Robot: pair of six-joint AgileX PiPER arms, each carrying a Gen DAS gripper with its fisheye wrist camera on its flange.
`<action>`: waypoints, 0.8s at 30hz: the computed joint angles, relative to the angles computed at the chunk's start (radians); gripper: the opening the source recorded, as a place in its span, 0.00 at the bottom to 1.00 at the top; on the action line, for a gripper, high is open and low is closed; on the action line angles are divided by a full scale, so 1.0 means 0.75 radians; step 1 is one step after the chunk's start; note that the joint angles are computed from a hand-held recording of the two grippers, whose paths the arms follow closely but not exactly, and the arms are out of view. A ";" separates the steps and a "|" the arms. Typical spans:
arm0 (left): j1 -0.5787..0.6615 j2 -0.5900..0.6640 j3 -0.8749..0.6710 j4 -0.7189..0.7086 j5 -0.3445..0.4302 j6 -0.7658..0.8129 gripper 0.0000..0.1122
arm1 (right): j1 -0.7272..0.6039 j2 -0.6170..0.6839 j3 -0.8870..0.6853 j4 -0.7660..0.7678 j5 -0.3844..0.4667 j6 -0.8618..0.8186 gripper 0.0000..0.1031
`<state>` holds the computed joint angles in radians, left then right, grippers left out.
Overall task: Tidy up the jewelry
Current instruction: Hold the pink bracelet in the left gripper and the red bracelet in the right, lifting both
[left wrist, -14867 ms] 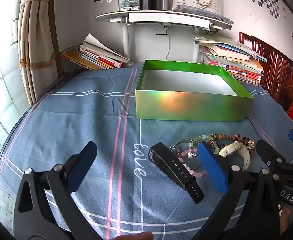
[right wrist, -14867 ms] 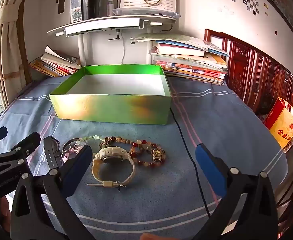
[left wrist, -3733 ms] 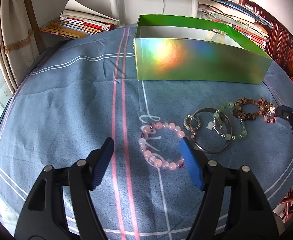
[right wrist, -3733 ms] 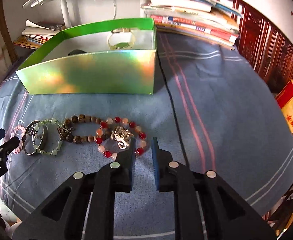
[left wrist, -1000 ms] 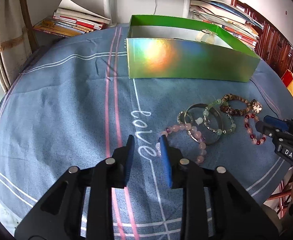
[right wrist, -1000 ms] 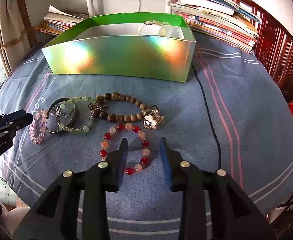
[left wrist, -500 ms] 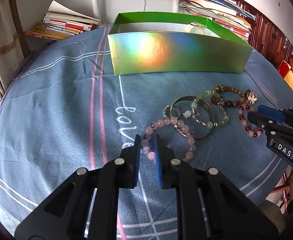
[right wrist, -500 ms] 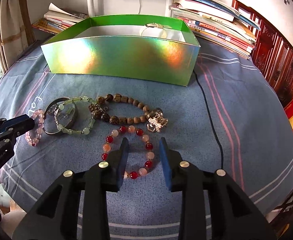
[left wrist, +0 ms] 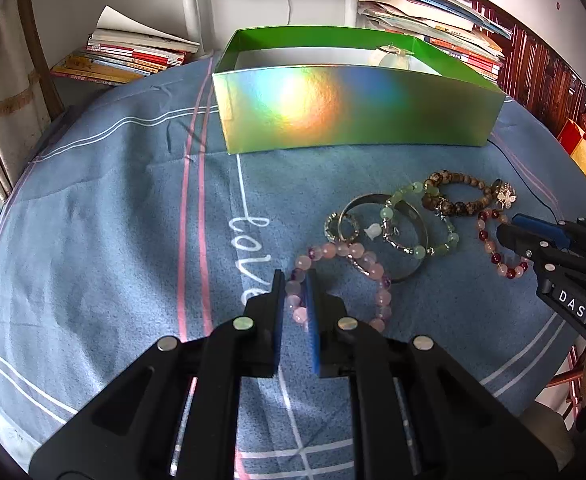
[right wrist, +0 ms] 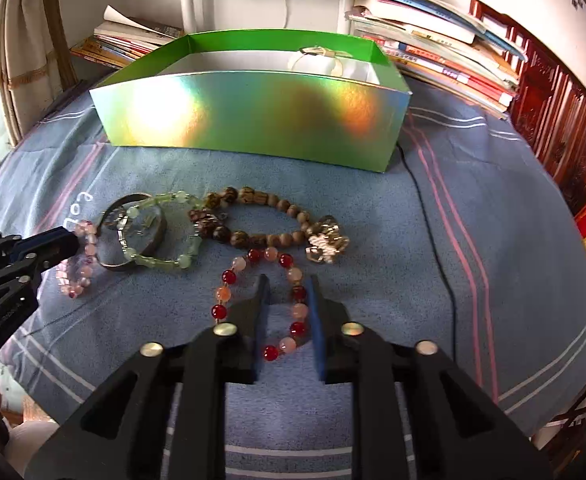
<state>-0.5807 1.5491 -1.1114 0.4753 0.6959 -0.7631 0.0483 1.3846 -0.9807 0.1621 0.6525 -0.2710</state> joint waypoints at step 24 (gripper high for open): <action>-0.034 -0.053 -0.003 0.068 0.028 -0.069 0.08 | 0.003 -0.064 0.003 0.055 0.004 -0.033 0.08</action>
